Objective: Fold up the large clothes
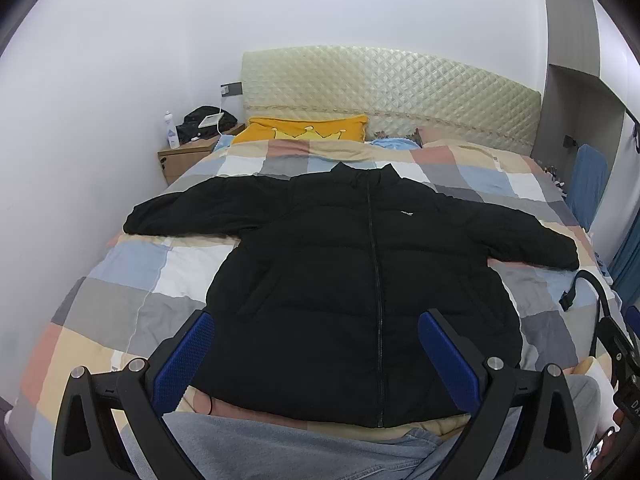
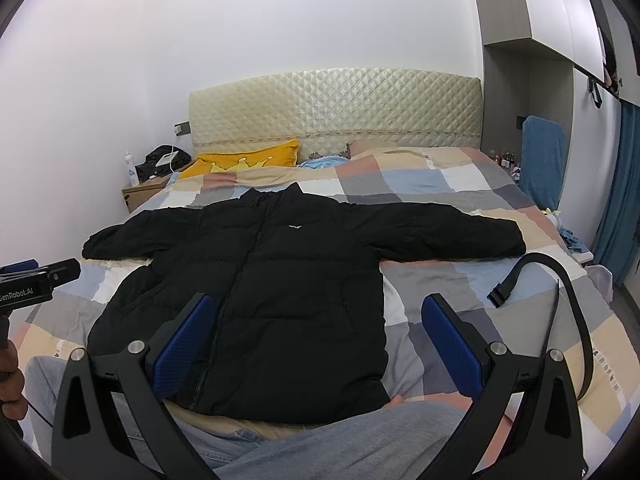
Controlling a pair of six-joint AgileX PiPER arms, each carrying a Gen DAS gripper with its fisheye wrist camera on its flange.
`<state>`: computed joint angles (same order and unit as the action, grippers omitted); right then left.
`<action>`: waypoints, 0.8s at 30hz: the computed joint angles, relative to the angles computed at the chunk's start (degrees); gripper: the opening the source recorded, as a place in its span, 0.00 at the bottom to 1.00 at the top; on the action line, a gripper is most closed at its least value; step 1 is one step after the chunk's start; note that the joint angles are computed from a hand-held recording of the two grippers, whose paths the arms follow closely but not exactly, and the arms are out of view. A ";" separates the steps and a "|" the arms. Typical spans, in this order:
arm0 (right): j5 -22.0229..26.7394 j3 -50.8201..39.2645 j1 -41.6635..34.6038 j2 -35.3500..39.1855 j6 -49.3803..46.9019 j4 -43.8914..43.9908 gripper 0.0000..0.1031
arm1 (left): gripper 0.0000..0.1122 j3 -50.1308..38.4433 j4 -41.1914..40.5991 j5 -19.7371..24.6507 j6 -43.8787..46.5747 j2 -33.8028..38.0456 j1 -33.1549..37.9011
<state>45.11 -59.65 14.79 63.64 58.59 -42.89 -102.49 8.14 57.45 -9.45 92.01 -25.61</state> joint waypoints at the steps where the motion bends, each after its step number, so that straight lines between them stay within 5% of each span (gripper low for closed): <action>1: 0.42 -0.08 0.56 0.06 0.51 -0.39 1.00 | 0.92 0.01 -0.05 -0.02 0.00 -0.04 0.03; 24: -0.17 -1.41 0.92 1.53 -0.32 0.13 1.00 | 0.92 0.75 -0.25 -0.41 0.06 -0.46 0.19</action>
<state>44.94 -61.06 15.72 65.17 58.26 -42.76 -101.75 7.89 57.04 -9.39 91.55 -25.42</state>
